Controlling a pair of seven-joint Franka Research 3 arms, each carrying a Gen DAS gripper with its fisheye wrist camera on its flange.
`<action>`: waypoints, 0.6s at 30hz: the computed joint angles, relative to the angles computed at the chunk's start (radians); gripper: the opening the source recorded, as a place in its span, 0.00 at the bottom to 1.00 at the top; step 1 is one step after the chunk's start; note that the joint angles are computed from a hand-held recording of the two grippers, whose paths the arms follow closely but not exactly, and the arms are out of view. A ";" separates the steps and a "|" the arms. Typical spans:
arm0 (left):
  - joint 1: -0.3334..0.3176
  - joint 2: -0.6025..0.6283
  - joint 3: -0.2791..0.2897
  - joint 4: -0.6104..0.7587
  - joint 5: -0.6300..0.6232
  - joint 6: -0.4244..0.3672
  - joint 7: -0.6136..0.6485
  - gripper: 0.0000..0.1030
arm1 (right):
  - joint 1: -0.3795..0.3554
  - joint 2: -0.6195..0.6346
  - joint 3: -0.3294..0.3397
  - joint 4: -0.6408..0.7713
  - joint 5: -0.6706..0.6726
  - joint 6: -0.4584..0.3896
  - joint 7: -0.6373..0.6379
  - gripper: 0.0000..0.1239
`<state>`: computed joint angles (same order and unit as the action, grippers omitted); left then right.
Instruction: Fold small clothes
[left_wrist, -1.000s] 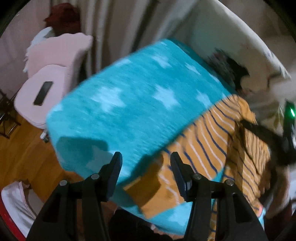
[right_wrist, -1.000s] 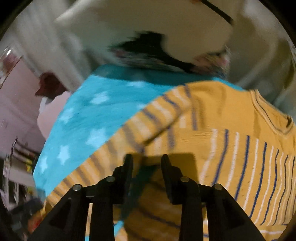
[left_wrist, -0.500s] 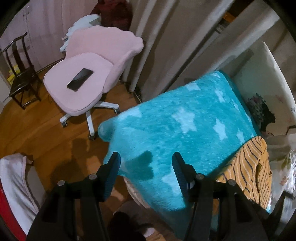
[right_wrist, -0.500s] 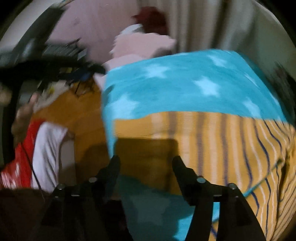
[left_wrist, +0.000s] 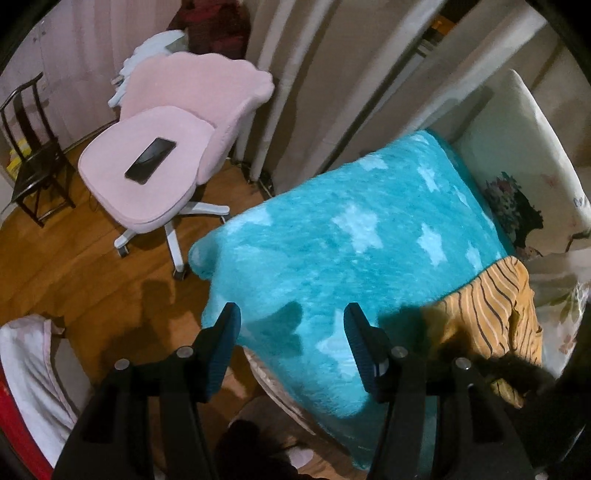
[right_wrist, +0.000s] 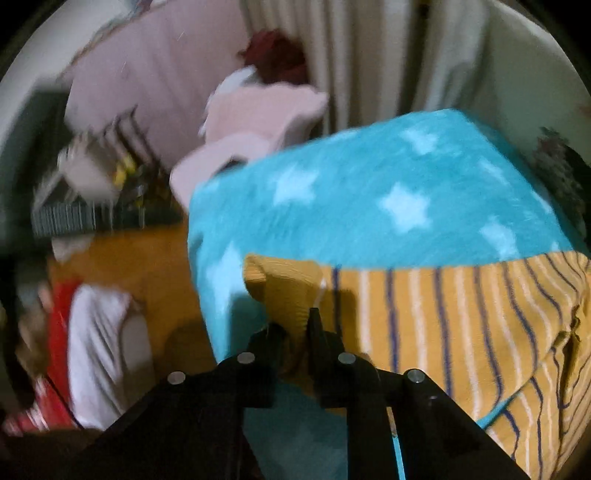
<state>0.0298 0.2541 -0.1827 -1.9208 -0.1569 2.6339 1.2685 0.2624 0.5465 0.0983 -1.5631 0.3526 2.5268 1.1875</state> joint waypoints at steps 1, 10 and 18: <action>-0.002 0.003 -0.003 0.005 0.001 0.000 0.004 0.55 | -0.023 -0.004 0.010 0.014 0.038 0.007 0.002 0.10; -0.028 0.071 -0.047 0.108 -0.018 -0.032 0.067 0.56 | -0.198 -0.136 0.018 -0.012 0.356 0.169 0.032 0.10; -0.082 0.109 -0.073 0.181 0.005 -0.077 0.105 0.56 | -0.275 -0.305 -0.163 -0.284 0.264 0.305 0.294 0.10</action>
